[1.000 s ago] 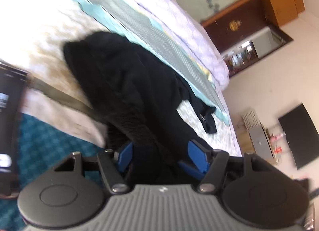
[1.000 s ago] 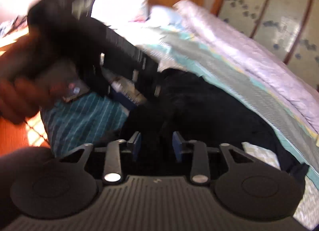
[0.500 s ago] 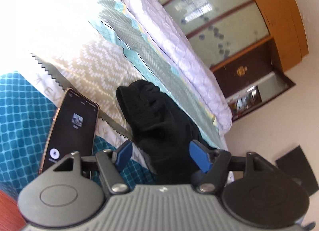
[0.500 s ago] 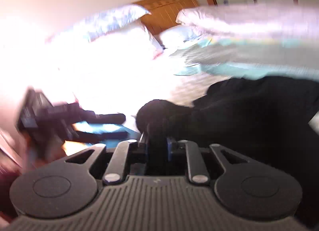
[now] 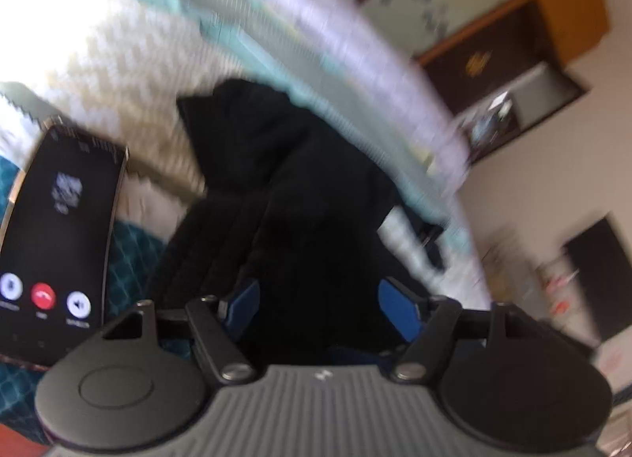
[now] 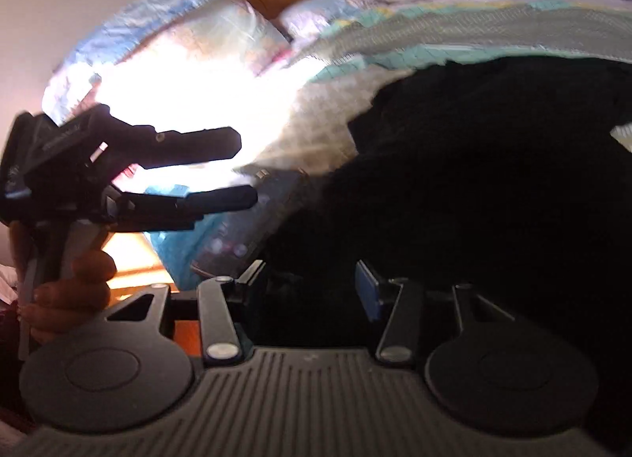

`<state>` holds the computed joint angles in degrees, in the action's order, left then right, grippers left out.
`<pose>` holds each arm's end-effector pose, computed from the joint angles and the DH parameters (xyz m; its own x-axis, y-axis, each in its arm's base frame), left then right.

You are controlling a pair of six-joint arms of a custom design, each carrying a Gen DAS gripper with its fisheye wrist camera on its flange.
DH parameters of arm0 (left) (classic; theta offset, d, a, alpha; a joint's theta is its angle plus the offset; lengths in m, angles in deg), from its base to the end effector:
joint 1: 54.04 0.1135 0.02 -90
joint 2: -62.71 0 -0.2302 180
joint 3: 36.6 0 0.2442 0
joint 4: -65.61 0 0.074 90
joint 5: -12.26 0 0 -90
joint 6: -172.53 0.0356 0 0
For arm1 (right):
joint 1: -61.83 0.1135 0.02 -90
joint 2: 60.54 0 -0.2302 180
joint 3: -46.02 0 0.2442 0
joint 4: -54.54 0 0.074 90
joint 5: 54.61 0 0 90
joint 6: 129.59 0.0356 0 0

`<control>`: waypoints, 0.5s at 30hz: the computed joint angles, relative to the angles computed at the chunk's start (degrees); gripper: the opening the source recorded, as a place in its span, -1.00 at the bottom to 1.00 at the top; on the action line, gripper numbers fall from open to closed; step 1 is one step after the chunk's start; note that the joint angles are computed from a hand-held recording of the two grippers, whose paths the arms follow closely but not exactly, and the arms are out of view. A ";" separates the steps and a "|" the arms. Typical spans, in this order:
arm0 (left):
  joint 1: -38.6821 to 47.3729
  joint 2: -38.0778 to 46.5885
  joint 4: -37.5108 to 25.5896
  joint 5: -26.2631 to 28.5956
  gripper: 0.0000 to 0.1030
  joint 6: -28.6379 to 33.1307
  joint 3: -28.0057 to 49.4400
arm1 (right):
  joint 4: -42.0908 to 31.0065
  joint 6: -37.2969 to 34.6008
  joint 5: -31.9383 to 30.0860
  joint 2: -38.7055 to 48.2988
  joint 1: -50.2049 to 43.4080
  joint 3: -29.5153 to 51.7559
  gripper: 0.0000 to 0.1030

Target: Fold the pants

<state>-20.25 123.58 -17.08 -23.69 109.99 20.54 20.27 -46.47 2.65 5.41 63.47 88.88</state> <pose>0.1470 0.0637 0.2040 -0.8672 -0.2546 -0.4280 0.1300 0.7138 -0.6881 0.2063 0.0252 0.1404 -0.7979 -0.1236 -0.5900 -0.4142 0.8236 0.3875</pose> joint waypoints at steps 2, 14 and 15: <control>-6.01 1.55 5.06 -4.64 0.11 -4.45 1.05 | -1.24 -3.68 0.98 4.22 -2.84 1.30 -0.05; -23.48 29.52 35.30 -32.51 0.67 -31.50 23.91 | 17.84 -2.13 11.46 29.33 -37.53 27.61 -0.03; -24.76 32.33 36.22 -34.15 0.69 -32.41 25.42 | 19.09 -2.60 13.63 33.01 -37.45 30.65 -0.02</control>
<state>-45.02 155.91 19.15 -57.84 77.58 45.96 39.36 -49.07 16.29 38.41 26.03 119.53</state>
